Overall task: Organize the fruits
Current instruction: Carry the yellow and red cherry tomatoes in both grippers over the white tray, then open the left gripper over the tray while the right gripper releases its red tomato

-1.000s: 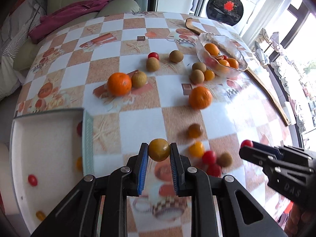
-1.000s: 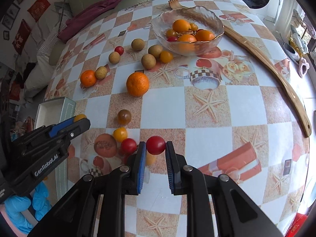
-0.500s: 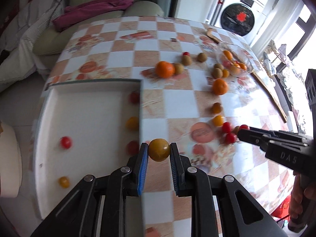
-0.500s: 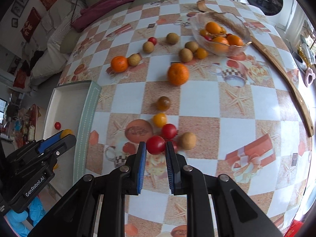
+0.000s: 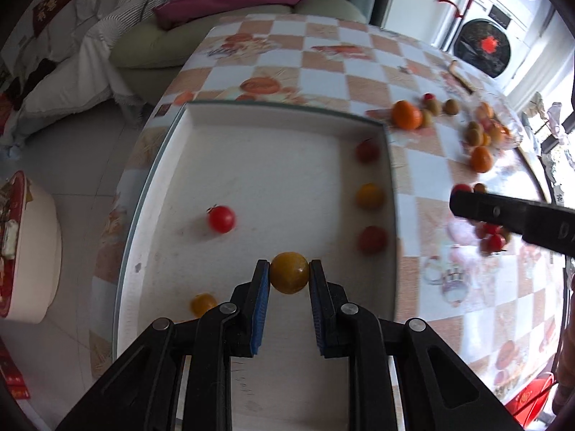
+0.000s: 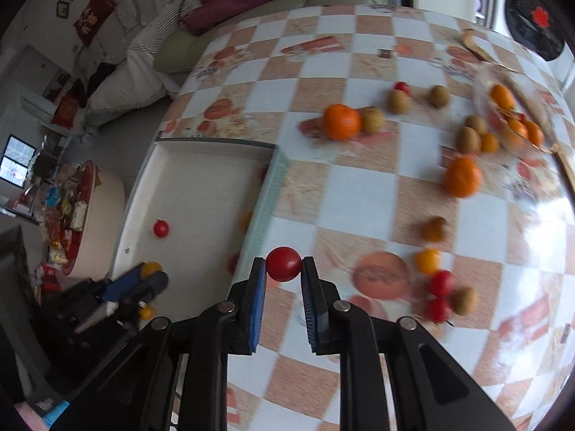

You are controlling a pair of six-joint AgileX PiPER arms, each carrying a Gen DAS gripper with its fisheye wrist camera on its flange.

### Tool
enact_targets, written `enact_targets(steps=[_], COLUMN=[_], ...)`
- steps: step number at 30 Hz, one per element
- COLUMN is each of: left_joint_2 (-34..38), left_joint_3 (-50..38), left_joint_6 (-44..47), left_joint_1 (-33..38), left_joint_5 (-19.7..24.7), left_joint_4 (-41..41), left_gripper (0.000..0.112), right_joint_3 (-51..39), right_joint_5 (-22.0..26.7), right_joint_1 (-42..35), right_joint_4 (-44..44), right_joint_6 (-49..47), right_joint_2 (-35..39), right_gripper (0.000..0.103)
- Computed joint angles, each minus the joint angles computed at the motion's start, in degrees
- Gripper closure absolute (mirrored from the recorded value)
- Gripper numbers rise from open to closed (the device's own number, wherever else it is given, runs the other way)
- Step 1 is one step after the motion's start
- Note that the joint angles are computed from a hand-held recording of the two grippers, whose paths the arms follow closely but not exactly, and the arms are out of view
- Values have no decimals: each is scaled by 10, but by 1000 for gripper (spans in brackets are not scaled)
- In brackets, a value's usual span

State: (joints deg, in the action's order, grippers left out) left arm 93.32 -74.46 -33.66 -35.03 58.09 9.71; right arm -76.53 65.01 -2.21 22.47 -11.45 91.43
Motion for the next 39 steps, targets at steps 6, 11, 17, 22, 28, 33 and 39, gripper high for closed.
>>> enact_targets(steps=[6, 11, 17, 22, 28, 33, 39], left_joint_2=[11, 18, 21, 25, 32, 31, 15], left_joint_3=[24, 31, 37, 41, 38, 41, 53], left_joint_6=[11, 13, 12, 14, 9, 2, -34], left_joint_1=[27, 32, 33, 31, 24, 19, 1], left_joint_5=[-28, -39, -43, -44, -42, -42, -40], left_joint_4=[-14, -15, -16, -15, -8, 0, 41], left_gripper=[89, 89, 89, 89, 89, 89, 40], right_joint_3=[-63, -119, -166, -194, -205, -212, -222], right_joint_5=[-4, 0, 6, 12, 17, 29, 39], right_joint_1=[56, 87, 112, 124, 129, 136, 135], right_joint_4=[7, -3, -26, -39, -50, -68, -59], right_joint_6=[26, 43, 62, 73, 80, 92, 82], right_joint_2=[67, 124, 168, 195, 213, 227, 236], right_gripper=[82, 82, 82, 82, 82, 82, 68])
